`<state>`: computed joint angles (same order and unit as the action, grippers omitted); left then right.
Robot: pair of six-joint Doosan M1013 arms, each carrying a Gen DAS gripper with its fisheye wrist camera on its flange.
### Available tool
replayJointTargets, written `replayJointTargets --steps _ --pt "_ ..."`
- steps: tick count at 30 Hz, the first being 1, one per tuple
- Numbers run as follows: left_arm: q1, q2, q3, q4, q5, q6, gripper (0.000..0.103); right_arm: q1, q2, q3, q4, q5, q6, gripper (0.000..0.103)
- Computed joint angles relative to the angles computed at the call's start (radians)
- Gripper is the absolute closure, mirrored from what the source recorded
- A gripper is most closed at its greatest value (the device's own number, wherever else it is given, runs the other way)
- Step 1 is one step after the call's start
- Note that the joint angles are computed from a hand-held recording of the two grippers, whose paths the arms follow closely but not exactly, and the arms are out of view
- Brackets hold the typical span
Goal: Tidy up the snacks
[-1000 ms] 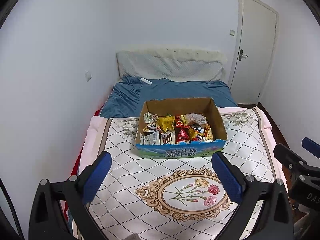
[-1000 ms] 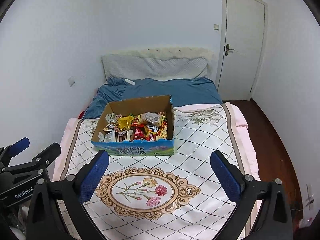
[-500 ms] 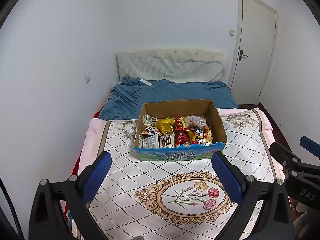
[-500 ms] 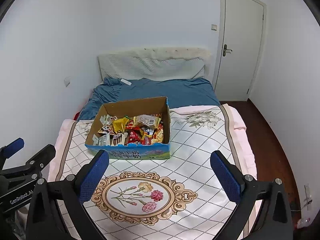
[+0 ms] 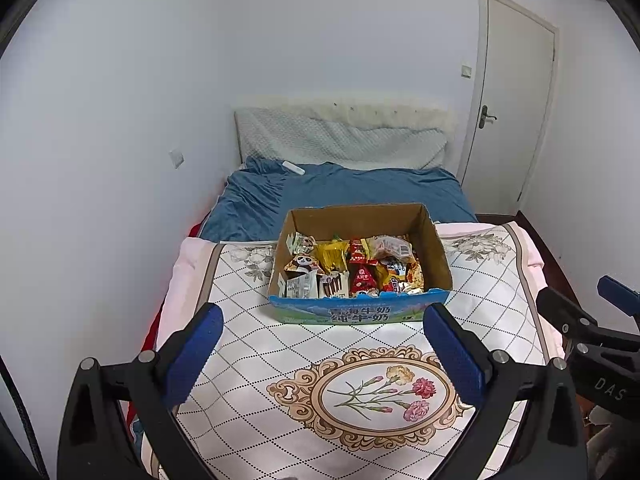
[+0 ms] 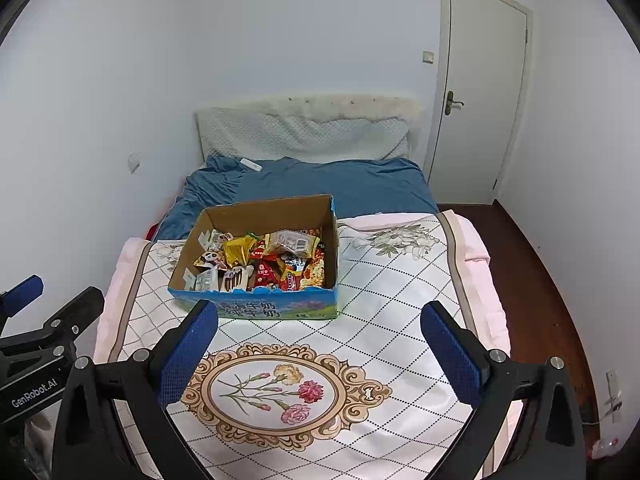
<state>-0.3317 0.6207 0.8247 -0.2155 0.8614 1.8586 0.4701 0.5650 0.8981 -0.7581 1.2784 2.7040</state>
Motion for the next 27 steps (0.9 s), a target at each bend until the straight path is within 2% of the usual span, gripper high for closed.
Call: replayJointTargets --steps 27 --pt "0.005 -0.01 0.012 -0.015 -0.008 0.001 0.001 0.007 -0.004 -0.014 -0.005 0.01 -0.008 0.0"
